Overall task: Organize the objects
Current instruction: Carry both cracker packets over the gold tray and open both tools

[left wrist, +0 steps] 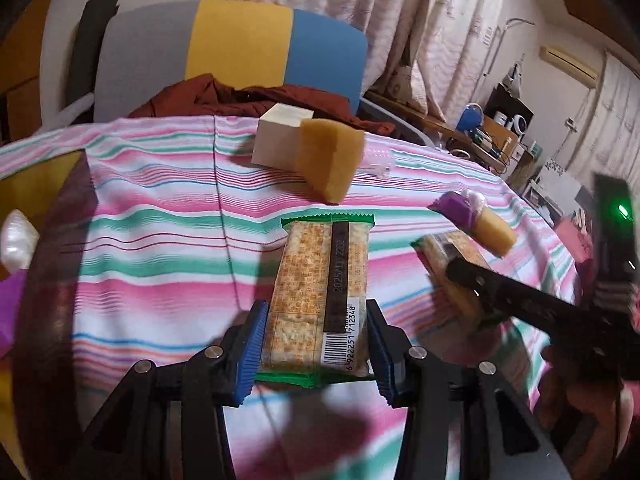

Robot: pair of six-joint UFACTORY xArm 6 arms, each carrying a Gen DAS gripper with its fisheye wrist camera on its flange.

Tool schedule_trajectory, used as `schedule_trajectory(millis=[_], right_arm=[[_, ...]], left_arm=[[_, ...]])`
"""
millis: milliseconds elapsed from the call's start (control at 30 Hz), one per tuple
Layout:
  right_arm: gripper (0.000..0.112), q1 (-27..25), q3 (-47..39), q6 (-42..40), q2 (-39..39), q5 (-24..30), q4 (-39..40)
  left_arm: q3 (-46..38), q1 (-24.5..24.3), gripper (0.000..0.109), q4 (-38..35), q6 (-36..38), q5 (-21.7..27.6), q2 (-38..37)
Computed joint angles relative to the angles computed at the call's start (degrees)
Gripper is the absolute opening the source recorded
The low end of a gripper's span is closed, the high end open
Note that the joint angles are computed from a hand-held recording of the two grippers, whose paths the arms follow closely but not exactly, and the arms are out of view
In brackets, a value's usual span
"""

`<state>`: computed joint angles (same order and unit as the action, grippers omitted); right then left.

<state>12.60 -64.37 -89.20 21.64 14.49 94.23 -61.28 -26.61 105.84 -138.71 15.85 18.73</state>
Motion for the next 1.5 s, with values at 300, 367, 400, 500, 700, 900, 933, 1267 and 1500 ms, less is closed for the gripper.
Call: schedule_trajectory(millis=[300, 367, 400, 500, 700, 900, 933, 1267, 1500], right_arm=[[0.056, 2.35, 0.35, 5.29, 0.35, -5.01, -5.71], [0.056, 3.48, 0.65, 4.48, 0.50, -7.44, -6.88], [0.055, 4.13, 0.58, 2.97, 0.75, -8.84, -6.50], [0.049, 5.46, 0.13, -6.59, 0.90, -11.61, 0.29], [0.048, 4.23, 3.44, -1.57, -2.24, -7.41, -1.72], [0.048, 3.98, 6.60, 3.76, -6.20, -1.07, -4.32], [0.048, 4.13, 7.04, 4.26, -7.00, 0.03, -4.57], [0.048, 11.19, 7.18, 12.07, -11.86, 8.17, -11.15], [0.048, 21.02, 2.04, 17.78, -9.39, 11.00, -19.38]], left_arm=[[-1.36, 0.84, 0.051, -4.83, 7.64, -4.68, 1.41], [-2.44, 1.46, 0.052, -12.32, 15.90, -5.81, 2.82], [-2.85, 1.50, 0.052, -14.71, 18.81, -5.89, 3.45], [-3.47, 1.19, 0.049, -13.53, 19.27, -5.38, 4.07], [-1.38, 1.42, 0.046, -2.47, 4.46, -6.53, 1.61], [3.96, 0.38, 0.046, 9.90, -11.33, -4.85, -5.44], [5.34, 0.29, 0.046, 10.53, -12.29, -4.16, -7.18], [23.54, 5.96, 0.046, 2.53, -7.72, 0.82, -27.59], [35.24, 19.21, 0.046, -6.25, 0.84, -2.28, -40.21]])
